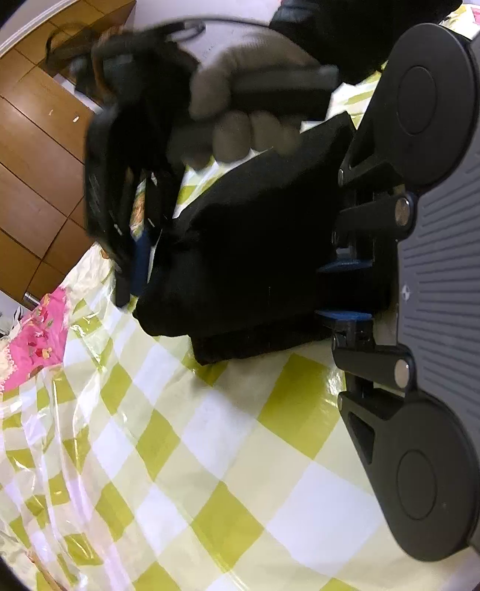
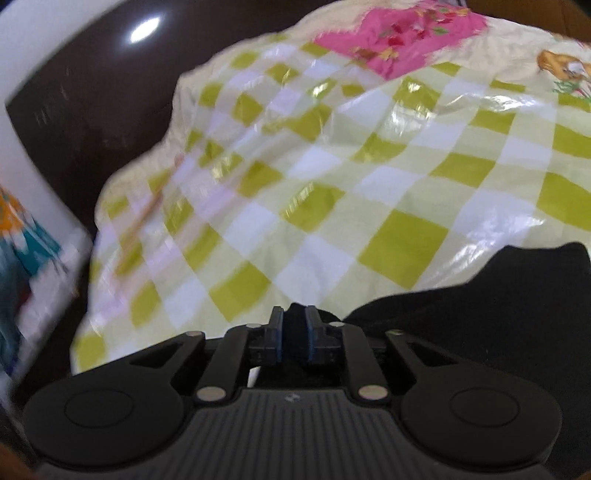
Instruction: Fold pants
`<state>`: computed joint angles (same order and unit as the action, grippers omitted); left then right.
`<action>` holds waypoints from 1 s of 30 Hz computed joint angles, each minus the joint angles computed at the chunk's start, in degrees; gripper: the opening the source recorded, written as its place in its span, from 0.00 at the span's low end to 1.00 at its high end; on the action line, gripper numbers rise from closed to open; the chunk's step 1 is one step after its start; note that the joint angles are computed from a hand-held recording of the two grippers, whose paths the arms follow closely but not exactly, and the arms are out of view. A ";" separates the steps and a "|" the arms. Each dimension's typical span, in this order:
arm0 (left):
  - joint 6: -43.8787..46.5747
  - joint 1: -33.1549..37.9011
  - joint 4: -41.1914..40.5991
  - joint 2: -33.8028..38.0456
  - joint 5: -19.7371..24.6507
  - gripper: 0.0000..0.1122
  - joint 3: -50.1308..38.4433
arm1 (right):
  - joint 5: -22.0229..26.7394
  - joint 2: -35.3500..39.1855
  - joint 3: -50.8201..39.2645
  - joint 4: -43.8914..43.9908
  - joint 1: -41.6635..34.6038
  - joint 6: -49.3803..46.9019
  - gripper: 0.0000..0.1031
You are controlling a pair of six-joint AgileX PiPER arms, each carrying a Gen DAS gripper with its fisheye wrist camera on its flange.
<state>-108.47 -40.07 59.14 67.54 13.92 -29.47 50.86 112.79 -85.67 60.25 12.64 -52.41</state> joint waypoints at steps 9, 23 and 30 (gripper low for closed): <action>10.66 -1.80 0.68 -1.87 13.44 0.33 -8.46 | 1.59 -5.70 1.19 3.81 -4.69 -4.33 0.21; 10.41 8.83 11.79 21.96 6.32 0.31 -22.32 | 6.35 -20.13 25.91 3.71 -10.85 -19.15 0.20; 11.02 8.02 12.27 26.39 12.64 0.29 -24.08 | 2.64 -16.34 30.08 5.15 -5.58 -23.16 0.16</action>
<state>-97.45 -32.06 71.41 93.93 26.56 -53.55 53.49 96.45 -55.60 65.40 7.06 -75.57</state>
